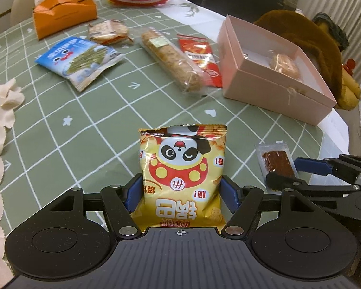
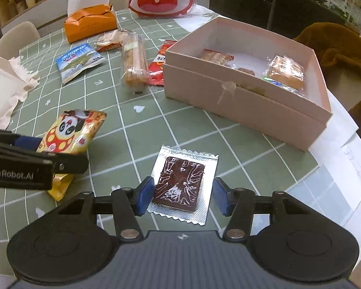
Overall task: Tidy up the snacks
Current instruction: 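Close the right tool on the silver-wrapped chocolate bar, then carry the panda bag and chocolate bar into the pink box and release both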
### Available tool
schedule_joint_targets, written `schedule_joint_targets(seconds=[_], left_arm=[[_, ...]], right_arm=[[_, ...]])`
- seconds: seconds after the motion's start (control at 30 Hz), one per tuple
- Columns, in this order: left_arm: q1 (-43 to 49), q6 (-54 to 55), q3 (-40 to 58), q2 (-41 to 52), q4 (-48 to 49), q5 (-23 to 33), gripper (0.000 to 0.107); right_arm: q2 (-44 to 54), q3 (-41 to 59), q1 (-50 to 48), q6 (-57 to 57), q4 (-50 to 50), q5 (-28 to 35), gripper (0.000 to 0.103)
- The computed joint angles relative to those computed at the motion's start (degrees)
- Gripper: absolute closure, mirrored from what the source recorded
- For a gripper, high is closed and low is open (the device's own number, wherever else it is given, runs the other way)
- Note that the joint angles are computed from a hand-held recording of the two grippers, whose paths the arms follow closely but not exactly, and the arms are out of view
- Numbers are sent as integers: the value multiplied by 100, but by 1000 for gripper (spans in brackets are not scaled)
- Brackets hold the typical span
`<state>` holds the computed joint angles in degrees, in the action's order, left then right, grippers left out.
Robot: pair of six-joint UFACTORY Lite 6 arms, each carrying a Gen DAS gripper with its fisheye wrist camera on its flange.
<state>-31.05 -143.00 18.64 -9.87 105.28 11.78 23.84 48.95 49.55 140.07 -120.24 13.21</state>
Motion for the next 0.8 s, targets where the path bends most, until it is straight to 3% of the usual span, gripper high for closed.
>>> schedule_joint_targets(seconds=[0.3,0.5,0.67,0.8], left_arm=[[18,-418,-21,5,445,-25,34],[98,-672,-91,-88,701,-60,34],[-245,32,-72,-84,-241,209,36],[-116,-296,-227,-588,6,-103,39]], right_arm=[[-6,-29,69,51,43,87,45],[-272,-242,117,55,-20,119,55],[-768,-635,100,319,-323,108,59],[-1277,-896,-76,373,-438,-20,61]])
